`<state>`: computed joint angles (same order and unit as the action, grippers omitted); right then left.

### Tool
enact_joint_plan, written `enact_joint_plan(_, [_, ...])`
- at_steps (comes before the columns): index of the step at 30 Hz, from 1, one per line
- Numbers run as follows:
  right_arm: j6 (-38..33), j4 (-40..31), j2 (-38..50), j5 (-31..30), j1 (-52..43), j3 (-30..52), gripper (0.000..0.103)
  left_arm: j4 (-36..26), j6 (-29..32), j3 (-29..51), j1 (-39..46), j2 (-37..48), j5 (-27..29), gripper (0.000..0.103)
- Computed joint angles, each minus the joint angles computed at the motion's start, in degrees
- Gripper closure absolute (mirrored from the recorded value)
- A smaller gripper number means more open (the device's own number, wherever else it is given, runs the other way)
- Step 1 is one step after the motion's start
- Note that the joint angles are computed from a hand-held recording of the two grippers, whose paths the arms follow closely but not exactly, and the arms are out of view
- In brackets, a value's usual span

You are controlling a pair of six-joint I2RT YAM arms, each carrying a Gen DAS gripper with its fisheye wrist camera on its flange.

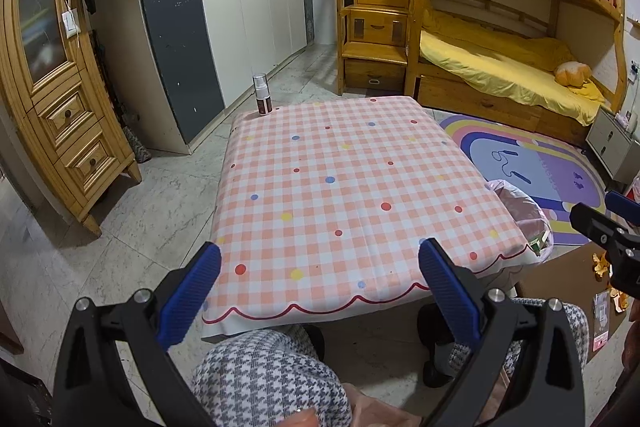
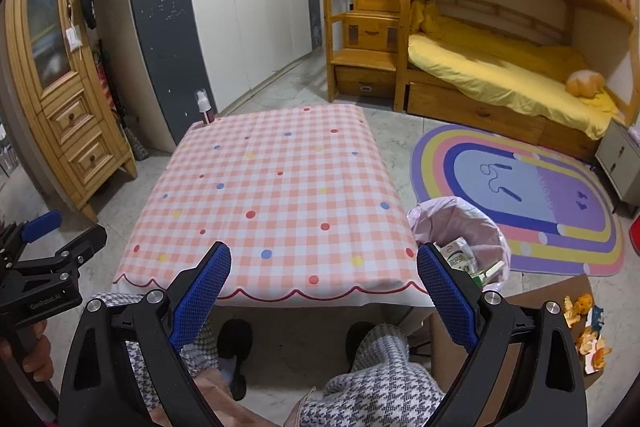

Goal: Collect trash

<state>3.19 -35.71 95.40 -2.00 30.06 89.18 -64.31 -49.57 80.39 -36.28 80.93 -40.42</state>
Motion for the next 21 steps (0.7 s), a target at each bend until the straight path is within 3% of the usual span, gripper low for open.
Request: enact_joint_plan(21, [0.8, 0.8, -0.3, -1.2, -1.3, -0.8, 0.010, 0.8, 0.4, 0.3, 0.4, 0.5, 1.4, 0.007])
